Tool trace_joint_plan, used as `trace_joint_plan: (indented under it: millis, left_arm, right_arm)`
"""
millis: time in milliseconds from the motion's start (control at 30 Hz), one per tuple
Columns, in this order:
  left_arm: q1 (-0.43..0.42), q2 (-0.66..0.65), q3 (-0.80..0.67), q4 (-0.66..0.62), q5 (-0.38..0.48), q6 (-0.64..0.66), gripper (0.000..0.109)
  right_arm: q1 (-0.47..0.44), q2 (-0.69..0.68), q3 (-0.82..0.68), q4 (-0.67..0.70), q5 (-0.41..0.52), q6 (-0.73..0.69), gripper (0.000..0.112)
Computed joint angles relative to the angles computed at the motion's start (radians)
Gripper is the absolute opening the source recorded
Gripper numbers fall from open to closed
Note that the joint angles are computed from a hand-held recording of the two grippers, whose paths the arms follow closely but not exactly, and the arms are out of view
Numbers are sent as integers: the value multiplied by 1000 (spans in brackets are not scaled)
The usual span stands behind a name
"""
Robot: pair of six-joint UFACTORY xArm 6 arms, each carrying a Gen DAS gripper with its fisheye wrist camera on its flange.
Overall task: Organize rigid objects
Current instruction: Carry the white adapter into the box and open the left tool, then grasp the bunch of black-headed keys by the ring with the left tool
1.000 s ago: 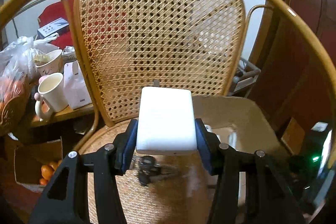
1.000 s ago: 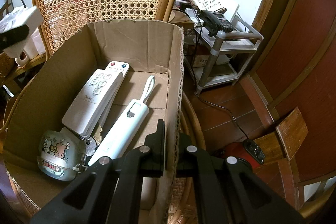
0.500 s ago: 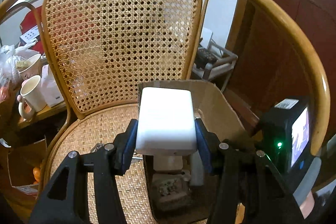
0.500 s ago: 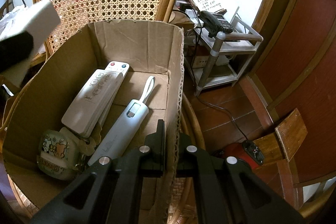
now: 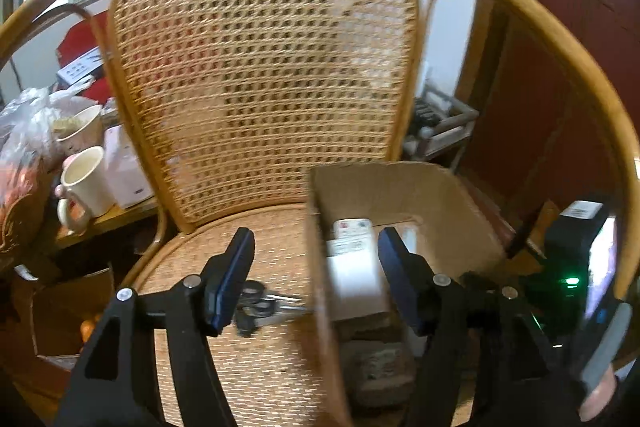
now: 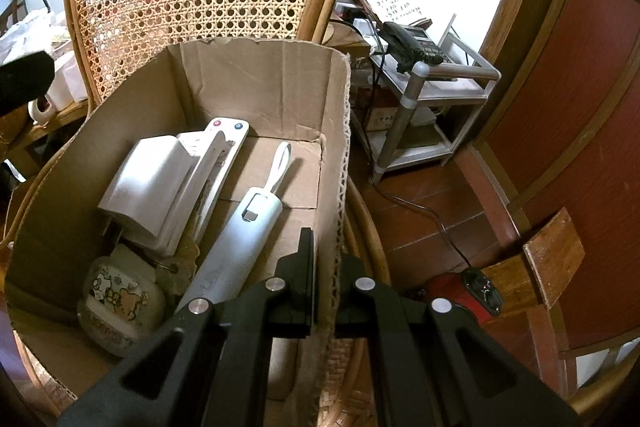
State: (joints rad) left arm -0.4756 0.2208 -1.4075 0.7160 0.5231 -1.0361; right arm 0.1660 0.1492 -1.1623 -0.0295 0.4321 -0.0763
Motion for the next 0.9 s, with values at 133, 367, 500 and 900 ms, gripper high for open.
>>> trace_joint_plan:
  millis: [133,367,500,900]
  left_arm:
    - [34,-18,29,4,27,-13,80]
    - [107,-22,80,-55,28,-35,93]
    - [150,13,83,-189,18,32,93]
    - [165,133,8,-418,104,249,93]
  right_arm:
    - [0,0,0,2,0,-3,6]
    - [0,-1,2,1,-2,-2,6]
    - [0,-1,2,1,-2,-2,6]
    - [1,-1,2,2,-2,-2,6]
